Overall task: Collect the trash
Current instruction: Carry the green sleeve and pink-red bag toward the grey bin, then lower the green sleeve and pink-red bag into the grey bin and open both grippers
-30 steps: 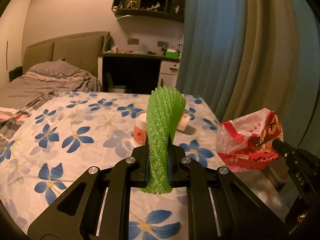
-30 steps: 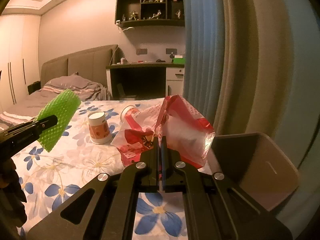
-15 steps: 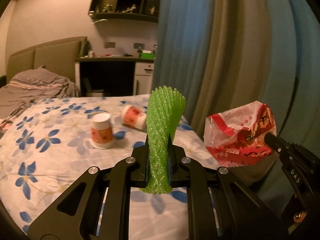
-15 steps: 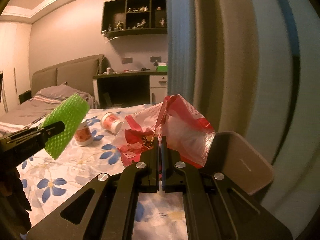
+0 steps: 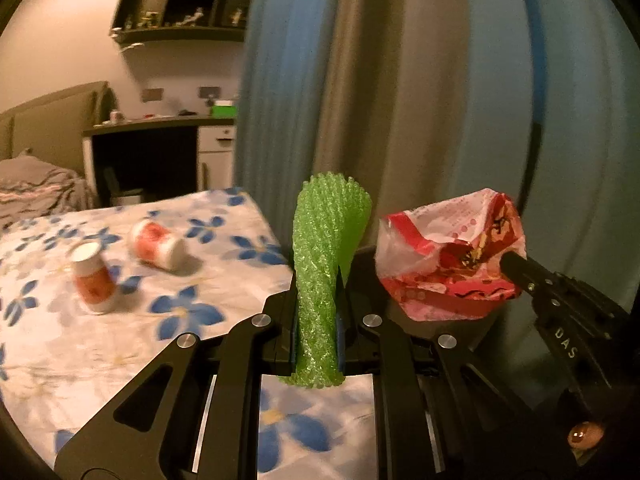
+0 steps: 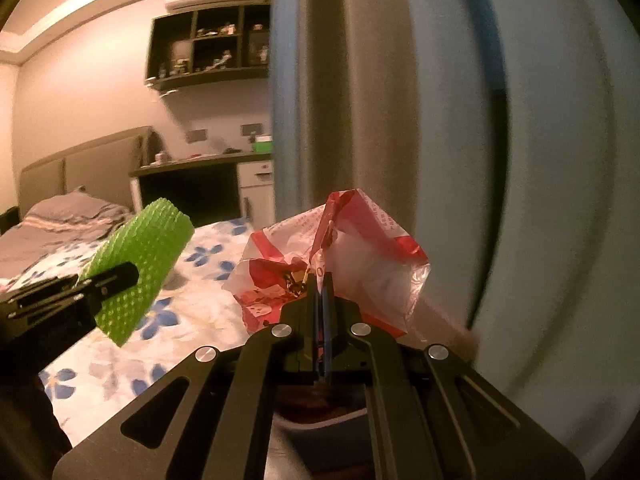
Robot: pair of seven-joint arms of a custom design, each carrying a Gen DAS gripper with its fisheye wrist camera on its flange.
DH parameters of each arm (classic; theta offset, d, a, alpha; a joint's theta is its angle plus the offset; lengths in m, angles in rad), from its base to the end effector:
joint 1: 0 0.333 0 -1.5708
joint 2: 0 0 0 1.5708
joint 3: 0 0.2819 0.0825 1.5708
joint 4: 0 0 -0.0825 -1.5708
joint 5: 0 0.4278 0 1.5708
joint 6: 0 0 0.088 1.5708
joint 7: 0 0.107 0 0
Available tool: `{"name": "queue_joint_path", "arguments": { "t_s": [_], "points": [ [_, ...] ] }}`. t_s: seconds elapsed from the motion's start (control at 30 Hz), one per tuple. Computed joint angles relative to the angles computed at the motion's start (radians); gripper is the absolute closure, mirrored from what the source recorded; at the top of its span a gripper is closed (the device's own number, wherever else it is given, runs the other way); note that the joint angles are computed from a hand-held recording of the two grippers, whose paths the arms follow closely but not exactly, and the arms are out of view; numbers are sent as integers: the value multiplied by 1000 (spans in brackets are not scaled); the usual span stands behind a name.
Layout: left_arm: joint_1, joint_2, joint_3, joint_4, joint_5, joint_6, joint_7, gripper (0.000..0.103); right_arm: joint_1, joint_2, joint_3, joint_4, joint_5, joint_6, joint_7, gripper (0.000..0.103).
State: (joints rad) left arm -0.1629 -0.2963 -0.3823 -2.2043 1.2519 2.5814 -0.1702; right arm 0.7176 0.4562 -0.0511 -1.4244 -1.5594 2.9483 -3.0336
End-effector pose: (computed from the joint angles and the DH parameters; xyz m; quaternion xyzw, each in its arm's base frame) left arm 0.4673 -0.3157 0.5085 -0.6610 0.5104 -0.3947 0.3831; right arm 0.5421 0.5187 0.4603 -0.6771 0.4357 -0.3034 0.5096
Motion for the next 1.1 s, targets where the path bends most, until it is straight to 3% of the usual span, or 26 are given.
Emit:
{"name": "queue_joint_path", "arguments": {
  "t_s": [0.17, 0.57, 0.9, 1.1],
  "points": [
    [-11, 116, 8, 99, 60, 28, -9, 91, -11, 0, -10, -6, -14, -40, 32, 101],
    [-106, 324, 114, 272, 122, 94, -3, 91, -40, 9, -15, -16, -21, -37, 73, 101],
    [-149, 391, 168, 326, 110, 128, 15, 90, -37, 63, -28, 45, 118, -22, -43, 101],
    [-161, 411, 182, 342, 99, 146, 29, 89, -9, 85, -70, 63, 208, 13, -112, 101]
  ]
}}
